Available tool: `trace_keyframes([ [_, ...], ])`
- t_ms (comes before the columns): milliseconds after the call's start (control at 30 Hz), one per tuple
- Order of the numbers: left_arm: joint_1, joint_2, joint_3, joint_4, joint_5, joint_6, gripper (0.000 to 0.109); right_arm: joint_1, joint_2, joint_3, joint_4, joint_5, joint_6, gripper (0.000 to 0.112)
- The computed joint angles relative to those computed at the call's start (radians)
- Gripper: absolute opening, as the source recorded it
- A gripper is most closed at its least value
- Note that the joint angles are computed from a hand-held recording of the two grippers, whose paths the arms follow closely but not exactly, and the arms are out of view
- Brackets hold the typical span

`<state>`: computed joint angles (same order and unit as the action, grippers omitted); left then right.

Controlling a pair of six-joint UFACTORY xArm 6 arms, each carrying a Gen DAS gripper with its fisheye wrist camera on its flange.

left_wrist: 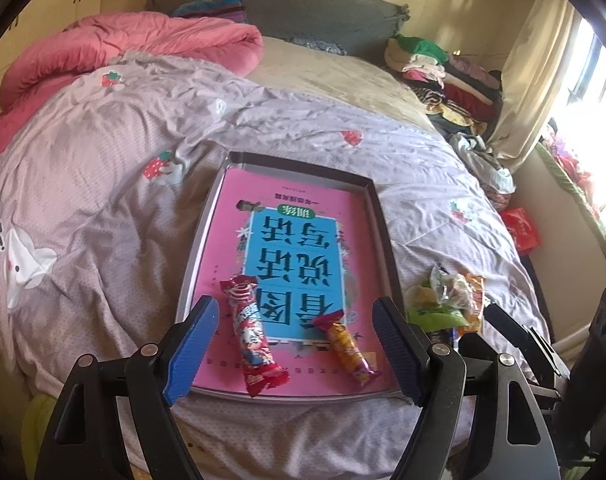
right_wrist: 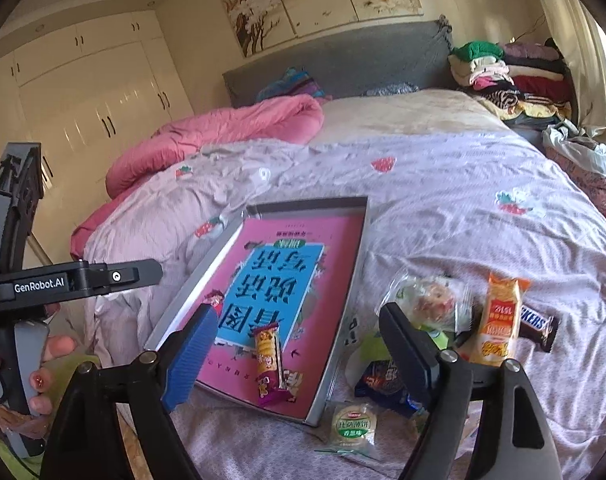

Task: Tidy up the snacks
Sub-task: 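Move both open tools back over the snack pile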

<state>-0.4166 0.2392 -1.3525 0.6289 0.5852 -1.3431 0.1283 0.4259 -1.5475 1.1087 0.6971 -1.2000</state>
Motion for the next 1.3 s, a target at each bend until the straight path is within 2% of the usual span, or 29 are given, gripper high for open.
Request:
trace_keyframes([
  [600, -0.038, 0.033, -0.065, -0.035, -0.017, 0.052, 0.08, -0.043, -0.032, 0.005, 0.087, -0.041, -0.064, 0.086],
  [1300, -0.094, 0.147, -0.228, -0.156, -0.007, 0.214, 0.08, -0.103, -0.014, -0.031, 0.079, -0.061, -0.007, 0.086],
])
